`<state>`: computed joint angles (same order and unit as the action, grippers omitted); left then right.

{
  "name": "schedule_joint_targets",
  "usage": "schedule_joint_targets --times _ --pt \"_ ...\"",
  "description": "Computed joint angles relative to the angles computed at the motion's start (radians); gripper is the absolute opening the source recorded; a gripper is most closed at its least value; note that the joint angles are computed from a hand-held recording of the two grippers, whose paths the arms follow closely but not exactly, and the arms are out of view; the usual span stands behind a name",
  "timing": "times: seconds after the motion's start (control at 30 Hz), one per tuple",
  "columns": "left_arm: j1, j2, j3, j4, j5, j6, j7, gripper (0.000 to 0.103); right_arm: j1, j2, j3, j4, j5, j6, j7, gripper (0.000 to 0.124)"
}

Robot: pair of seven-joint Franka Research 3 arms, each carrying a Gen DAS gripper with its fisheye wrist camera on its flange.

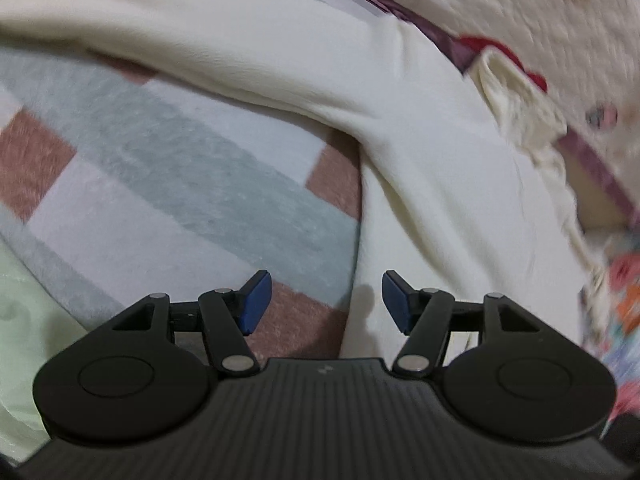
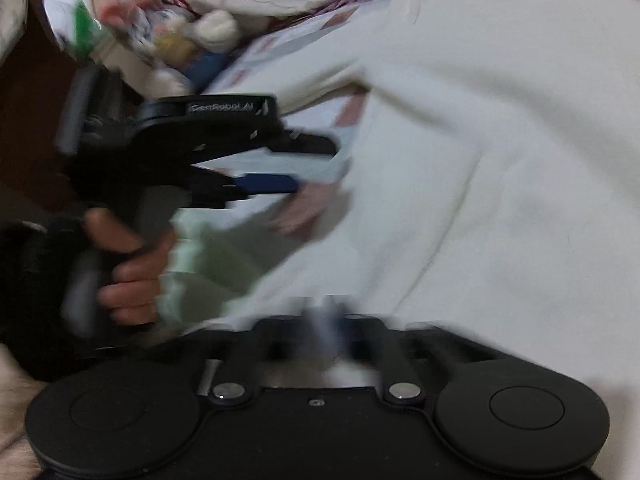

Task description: Fold clothes

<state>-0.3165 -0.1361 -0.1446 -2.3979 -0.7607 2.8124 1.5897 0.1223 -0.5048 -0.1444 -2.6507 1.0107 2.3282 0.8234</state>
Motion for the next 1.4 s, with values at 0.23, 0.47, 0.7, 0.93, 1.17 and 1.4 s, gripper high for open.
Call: schedule_joint_targets --times 0.23,0.47,0.7,0.93,1.17,1.4 --pt "-0.011 0.024 0.009 0.024 -0.176 -0.003 0.16 0.06 0.01 -0.019 -0.004 -0.015 -0.022 -0.016 -0.056 0.006" --pt "-0.006 0.076 -0.049 0.069 -0.134 0.036 0.247 0.06 0.022 -0.019 0.019 -0.015 -0.032 -0.157 -0.066 0.005" --pt "-0.009 0.126 -0.106 0.085 0.149 0.079 0.198 0.06 -0.025 0.036 -0.022 0.026 -0.046 -0.316 -0.043 0.005" --pt "0.072 0.044 -0.13 0.013 0.908 0.066 -0.416 0.007 -0.081 0.011 -0.035 0.028 -0.023 -0.379 0.005 0.005" --pt "0.067 0.029 -0.126 0.037 1.101 -0.053 -0.62 0.007 -0.207 -0.122 -0.088 0.118 -0.072 -0.232 0.06 0.014" --pt "0.0 0.018 -0.054 -0.001 0.809 0.009 -0.441 0.01 -0.294 -0.061 -0.112 0.404 -0.307 -0.15 0.133 0.043"
